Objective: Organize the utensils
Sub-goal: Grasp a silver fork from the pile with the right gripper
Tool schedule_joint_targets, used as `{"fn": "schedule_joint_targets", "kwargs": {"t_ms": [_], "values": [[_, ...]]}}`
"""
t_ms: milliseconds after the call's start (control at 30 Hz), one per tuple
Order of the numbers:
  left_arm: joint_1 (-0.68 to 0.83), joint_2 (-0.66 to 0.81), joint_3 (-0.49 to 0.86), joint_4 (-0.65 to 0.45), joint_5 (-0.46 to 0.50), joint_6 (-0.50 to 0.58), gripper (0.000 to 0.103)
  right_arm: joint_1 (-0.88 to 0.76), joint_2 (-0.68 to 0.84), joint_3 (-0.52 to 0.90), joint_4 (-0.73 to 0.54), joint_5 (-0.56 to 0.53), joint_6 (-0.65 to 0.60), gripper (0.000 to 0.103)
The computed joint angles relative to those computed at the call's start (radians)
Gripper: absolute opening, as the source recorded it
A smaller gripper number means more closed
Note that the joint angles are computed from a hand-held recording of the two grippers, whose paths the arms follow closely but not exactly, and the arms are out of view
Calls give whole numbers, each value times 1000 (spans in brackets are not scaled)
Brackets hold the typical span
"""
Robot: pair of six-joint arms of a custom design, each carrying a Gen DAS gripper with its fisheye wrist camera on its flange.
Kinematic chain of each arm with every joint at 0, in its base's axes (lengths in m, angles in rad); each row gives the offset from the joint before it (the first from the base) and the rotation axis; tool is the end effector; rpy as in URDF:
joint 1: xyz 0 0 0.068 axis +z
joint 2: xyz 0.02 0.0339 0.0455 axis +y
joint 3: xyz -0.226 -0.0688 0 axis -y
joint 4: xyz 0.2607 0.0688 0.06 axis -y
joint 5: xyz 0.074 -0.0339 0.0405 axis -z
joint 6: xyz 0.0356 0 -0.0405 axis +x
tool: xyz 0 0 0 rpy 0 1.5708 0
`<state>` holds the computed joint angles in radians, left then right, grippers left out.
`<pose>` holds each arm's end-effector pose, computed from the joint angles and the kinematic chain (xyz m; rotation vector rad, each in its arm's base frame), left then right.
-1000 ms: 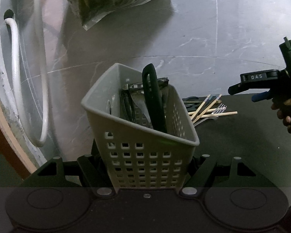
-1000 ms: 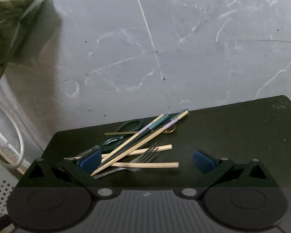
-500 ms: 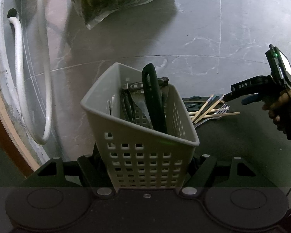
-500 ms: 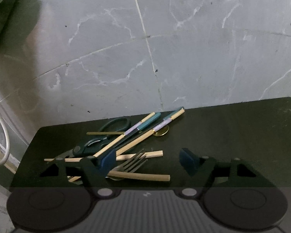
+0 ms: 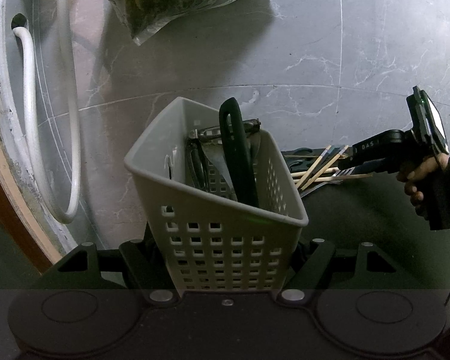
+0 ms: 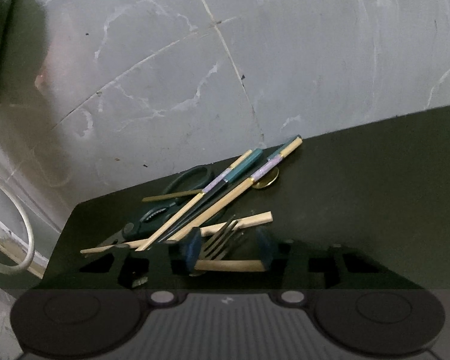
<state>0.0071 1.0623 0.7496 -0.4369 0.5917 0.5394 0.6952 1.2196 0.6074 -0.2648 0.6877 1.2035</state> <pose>0.2524 -0.0181 0.2172 0.8519 2.0258 -0.3834 0.2103 0.1460 0.1470 0.8269 2.0530 0.1876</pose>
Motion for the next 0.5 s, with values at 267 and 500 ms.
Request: {"fn": "schedule_joint_targets", "kwargs": {"t_ms": [267, 500], "values": [[4, 0, 0, -1, 4, 2, 77, 46, -3, -50, 65, 73, 51, 13], [12, -1, -8, 8, 16, 8, 76, 189, -37, -35, -82, 253, 199, 7]]}}
